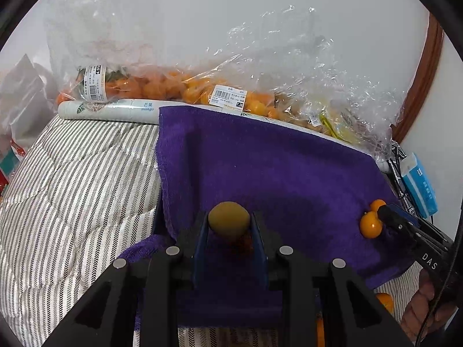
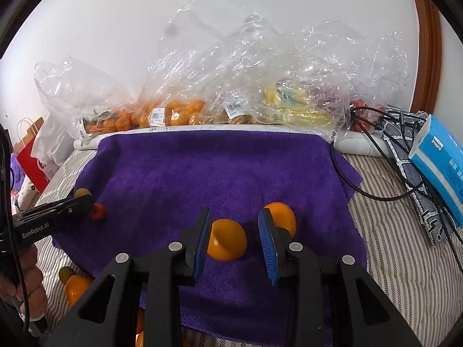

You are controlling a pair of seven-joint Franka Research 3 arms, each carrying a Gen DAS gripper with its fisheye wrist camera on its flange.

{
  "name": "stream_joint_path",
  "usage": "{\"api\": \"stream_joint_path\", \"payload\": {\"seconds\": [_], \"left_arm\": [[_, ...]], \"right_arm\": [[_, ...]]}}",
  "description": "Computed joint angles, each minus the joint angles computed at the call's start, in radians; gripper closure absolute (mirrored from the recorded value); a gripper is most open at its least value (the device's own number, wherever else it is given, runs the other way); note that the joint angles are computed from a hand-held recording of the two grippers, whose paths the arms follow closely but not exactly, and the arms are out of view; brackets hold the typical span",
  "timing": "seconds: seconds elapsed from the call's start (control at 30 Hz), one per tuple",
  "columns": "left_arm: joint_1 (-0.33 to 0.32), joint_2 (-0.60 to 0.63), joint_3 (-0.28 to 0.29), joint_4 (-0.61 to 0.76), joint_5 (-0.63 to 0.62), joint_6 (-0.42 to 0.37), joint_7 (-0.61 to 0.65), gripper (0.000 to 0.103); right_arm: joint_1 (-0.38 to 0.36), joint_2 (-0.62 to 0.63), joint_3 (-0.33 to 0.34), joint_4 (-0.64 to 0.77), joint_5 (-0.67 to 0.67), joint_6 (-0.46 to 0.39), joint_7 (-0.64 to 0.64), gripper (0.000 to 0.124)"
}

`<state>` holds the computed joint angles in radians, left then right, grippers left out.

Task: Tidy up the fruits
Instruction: 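Open the right gripper to set the orange on the towel while the left lowers its fruit, then open the left gripper to release the yellow-green fruit onto the towel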

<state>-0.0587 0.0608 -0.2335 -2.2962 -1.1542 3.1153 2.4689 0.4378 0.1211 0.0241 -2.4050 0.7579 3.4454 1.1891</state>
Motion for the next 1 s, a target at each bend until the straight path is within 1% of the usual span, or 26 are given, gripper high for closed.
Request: {"api": "stream_joint_path", "payload": {"seconds": [0.13, 0.2, 0.27, 0.47, 0.67, 0.87, 0.93, 0.97, 1.0], "left_arm": [[0.002, -0.005, 0.003, 0.001, -0.007, -0.022, 0.009, 0.075], [0.0, -0.009, 0.007, 0.002, -0.026, -0.032, 0.026, 0.071], [-0.001, -0.014, 0.008, 0.01, -0.094, -0.041, 0.091, 0.065], [-0.025, -0.032, 0.033, 0.027, -0.276, -0.061, 0.259, 0.056], [-0.047, -0.039, 0.049, 0.029, -0.31, -0.052, 0.292, 0.055], [-0.055, -0.041, 0.053, 0.03, -0.324, -0.047, 0.307, 0.055], [-0.057, -0.043, 0.054, 0.03, -0.33, -0.046, 0.312, 0.055], [-0.058, -0.044, 0.055, 0.03, -0.334, -0.048, 0.317, 0.055], [-0.059, -0.045, 0.055, 0.029, -0.335, -0.046, 0.318, 0.055]], "right_arm": [[0.012, 0.0, -0.007, 0.002, 0.022, 0.007, -0.017, 0.09], [0.019, 0.002, -0.01, 0.006, 0.041, 0.006, -0.033, 0.088], [0.014, 0.005, -0.005, 0.009, 0.039, 0.005, -0.028, 0.087], [0.003, 0.001, 0.004, 0.003, 0.025, 0.019, -0.011, 0.083], [0.005, 0.001, 0.004, 0.005, 0.043, 0.023, -0.021, 0.08], [0.003, 0.0, 0.012, 0.003, 0.048, 0.036, -0.028, 0.076], [0.016, 0.001, 0.006, 0.008, 0.077, 0.038, -0.058, 0.076], [0.015, 0.0, 0.009, 0.008, 0.078, 0.04, -0.06, 0.076], [-0.002, -0.003, 0.023, -0.001, 0.045, 0.044, -0.032, 0.076]]}}
